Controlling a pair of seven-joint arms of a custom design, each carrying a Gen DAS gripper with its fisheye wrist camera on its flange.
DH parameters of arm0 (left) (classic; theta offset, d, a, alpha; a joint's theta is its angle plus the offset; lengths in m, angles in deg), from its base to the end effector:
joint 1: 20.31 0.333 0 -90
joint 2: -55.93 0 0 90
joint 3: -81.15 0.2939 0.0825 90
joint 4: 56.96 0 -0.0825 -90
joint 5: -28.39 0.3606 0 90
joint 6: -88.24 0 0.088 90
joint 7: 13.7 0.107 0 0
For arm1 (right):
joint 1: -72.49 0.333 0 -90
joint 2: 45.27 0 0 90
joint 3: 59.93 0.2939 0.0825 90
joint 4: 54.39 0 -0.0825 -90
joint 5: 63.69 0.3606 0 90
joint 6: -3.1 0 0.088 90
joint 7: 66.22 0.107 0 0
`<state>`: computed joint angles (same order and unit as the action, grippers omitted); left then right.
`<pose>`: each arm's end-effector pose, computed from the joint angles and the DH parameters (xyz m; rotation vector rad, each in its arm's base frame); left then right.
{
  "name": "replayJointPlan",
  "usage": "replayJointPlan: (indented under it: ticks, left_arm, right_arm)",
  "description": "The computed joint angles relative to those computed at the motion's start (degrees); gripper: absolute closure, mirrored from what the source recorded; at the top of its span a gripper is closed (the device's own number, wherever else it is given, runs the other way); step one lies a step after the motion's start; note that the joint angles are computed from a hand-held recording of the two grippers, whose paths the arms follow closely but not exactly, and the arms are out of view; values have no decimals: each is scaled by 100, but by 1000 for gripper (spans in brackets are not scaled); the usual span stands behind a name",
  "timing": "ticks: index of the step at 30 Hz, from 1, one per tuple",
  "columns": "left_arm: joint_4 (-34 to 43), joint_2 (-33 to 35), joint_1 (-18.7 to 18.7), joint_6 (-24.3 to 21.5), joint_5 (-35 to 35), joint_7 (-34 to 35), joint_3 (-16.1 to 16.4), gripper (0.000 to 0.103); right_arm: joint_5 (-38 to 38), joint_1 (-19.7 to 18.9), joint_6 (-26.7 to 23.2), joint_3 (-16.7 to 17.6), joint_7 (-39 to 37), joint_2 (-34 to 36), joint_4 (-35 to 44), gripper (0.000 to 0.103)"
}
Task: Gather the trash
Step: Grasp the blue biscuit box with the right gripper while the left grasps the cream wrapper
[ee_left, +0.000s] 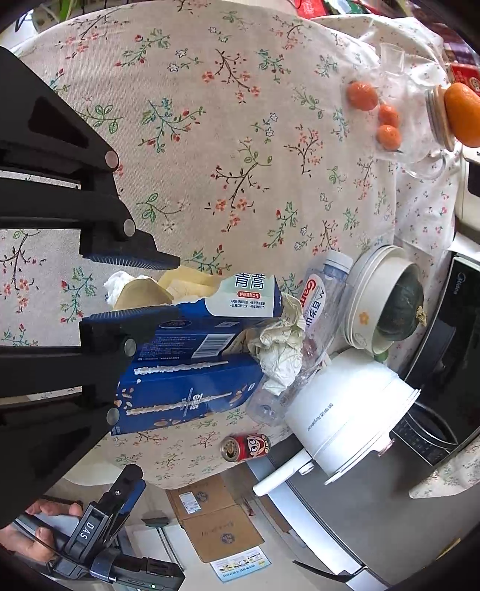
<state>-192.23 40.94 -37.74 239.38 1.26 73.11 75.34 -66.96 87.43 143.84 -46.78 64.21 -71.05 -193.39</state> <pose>0.4502 -0.1830 0.4782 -2.1070 2.1060 -0.9400 0.3846 0.2139 0.5076 -1.7274 2.0663 -0.3195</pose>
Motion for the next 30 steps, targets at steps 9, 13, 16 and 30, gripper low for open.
replayJointPlan:
  ticks: [9,13,16,30]
  left_arm:
    - [-137,-106,29,-94,-393,115,128,83]
    - [-155,-121,7,-163,-555,294,184,83]
    - [-120,-53,26,-276,-617,339,176,83]
    - [-183,-87,127,-231,-447,381,-3,94]
  right_arm:
    - [261,191,562,8,36,392,203,6]
    - [112,202,545,77,148,683,414,5]
    - [18,288,467,76,158,949,590,4]
    - [-320,819,-74,-124,272,1937,1220,4]
